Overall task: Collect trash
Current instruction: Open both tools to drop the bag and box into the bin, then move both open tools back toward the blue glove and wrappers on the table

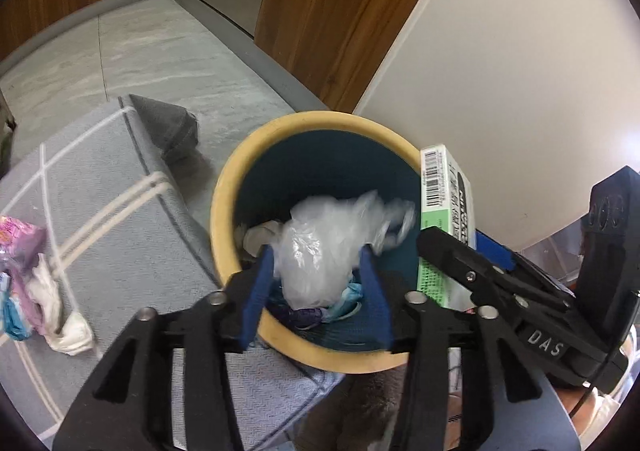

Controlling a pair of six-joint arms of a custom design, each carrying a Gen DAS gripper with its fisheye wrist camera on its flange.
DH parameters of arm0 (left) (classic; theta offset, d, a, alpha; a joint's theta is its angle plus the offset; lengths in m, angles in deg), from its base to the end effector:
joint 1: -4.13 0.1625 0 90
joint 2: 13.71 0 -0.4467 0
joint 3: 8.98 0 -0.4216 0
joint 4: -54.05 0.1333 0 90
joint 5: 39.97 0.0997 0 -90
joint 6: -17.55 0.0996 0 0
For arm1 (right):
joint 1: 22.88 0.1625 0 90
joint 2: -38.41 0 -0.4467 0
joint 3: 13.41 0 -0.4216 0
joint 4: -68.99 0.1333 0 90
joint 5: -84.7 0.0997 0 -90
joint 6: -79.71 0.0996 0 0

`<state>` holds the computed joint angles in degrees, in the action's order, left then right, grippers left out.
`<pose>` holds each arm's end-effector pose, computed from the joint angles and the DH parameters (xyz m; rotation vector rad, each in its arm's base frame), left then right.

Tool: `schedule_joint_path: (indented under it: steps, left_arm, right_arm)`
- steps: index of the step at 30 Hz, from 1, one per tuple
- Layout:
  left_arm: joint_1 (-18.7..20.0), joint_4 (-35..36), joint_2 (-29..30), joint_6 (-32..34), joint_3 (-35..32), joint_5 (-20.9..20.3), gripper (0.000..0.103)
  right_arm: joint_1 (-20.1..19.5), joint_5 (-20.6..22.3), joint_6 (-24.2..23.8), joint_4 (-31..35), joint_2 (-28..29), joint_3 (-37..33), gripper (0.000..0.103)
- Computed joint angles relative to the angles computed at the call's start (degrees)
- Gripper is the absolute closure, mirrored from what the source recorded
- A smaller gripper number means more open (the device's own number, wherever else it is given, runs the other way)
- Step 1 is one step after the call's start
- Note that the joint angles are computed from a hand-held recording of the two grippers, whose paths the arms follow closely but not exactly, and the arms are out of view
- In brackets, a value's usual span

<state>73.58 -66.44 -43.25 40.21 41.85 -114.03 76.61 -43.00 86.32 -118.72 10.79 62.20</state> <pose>-0.1638 -0.8946 0.1511 1.0205 2.6640 -0.2221 0.2037 -0.7796 0.0814 -0.3135 -2.3654 1.1939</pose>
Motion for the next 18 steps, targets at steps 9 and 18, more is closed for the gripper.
schedule_joint_path:
  steps: [9, 18]
  left_arm:
    - [0.6, -3.0, -1.9, 1.2, 0.7, 0.7, 0.041]
    - [2.2, -5.8, -4.2, 1.1, 0.7, 2.1, 0.036]
  right_arm:
    - [0.5, -0.6, 0.4, -2.7, -0.1, 0.1, 0.024]
    - [1.6, -1.0, -1.1, -3.9, 0.5, -0.6, 0.024]
